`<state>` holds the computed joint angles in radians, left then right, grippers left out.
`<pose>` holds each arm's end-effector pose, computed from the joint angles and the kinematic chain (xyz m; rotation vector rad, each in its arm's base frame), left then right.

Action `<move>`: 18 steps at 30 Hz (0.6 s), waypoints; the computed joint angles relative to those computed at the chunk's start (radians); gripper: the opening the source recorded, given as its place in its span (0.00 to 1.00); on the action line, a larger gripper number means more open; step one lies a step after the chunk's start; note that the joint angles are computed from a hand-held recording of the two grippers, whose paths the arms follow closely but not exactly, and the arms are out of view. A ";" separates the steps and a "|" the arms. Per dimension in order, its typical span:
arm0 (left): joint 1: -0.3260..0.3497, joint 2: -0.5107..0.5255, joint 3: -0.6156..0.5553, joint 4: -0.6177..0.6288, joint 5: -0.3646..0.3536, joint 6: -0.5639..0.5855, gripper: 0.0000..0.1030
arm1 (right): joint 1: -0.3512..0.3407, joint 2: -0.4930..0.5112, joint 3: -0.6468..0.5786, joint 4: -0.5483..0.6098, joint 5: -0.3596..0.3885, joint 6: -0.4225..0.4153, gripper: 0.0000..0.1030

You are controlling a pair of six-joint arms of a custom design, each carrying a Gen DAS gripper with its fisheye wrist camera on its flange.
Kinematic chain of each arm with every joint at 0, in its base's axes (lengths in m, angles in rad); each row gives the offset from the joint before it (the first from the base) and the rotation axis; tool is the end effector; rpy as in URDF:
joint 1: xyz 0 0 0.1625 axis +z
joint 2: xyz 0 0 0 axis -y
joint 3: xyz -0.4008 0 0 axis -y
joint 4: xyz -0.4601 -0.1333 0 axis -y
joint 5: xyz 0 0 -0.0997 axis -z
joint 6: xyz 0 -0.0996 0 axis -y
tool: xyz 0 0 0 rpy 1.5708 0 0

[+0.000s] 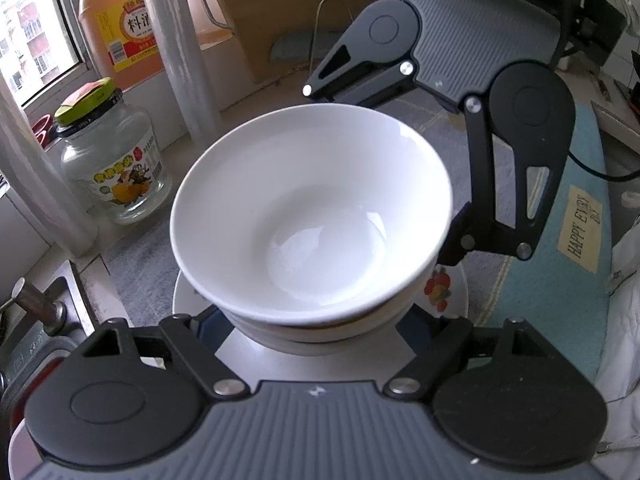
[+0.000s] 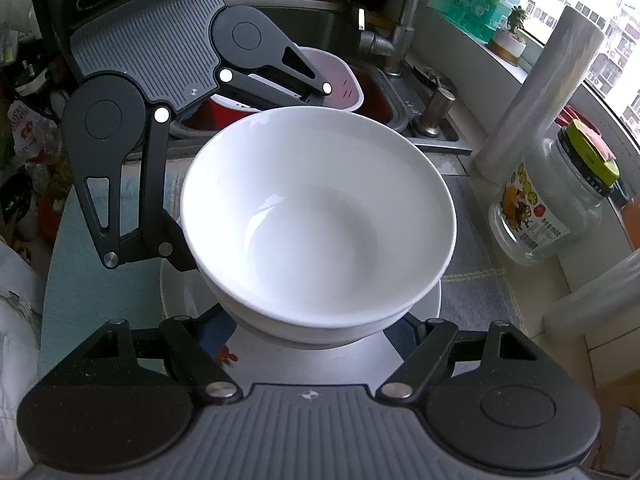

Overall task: Organize plates and bowls
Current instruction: 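Lift and carry the bowl stack with both grippers over the fruit-print plates, then lower the bowl stack onto the plates and open both grippers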

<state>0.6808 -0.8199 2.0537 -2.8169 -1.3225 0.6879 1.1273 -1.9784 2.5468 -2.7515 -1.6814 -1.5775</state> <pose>-0.3098 -0.4540 -0.0740 2.0530 2.0416 -0.0542 -0.0472 -0.3843 0.2591 1.3314 -2.1740 0.3086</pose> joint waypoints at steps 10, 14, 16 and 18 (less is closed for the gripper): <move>0.004 0.006 0.001 -0.012 0.001 0.001 0.83 | 0.012 0.020 -0.014 0.003 -0.021 0.028 0.81; 0.015 0.004 0.003 -0.018 -0.012 -0.029 0.84 | 0.009 0.019 -0.011 -0.008 -0.011 0.040 0.85; 0.018 0.001 0.021 -0.065 -0.014 -0.016 0.87 | 0.003 0.013 -0.008 -0.007 0.002 0.052 0.91; 0.020 -0.007 0.032 -0.077 -0.023 -0.021 0.90 | 0.002 0.009 0.000 -0.023 0.001 0.064 0.96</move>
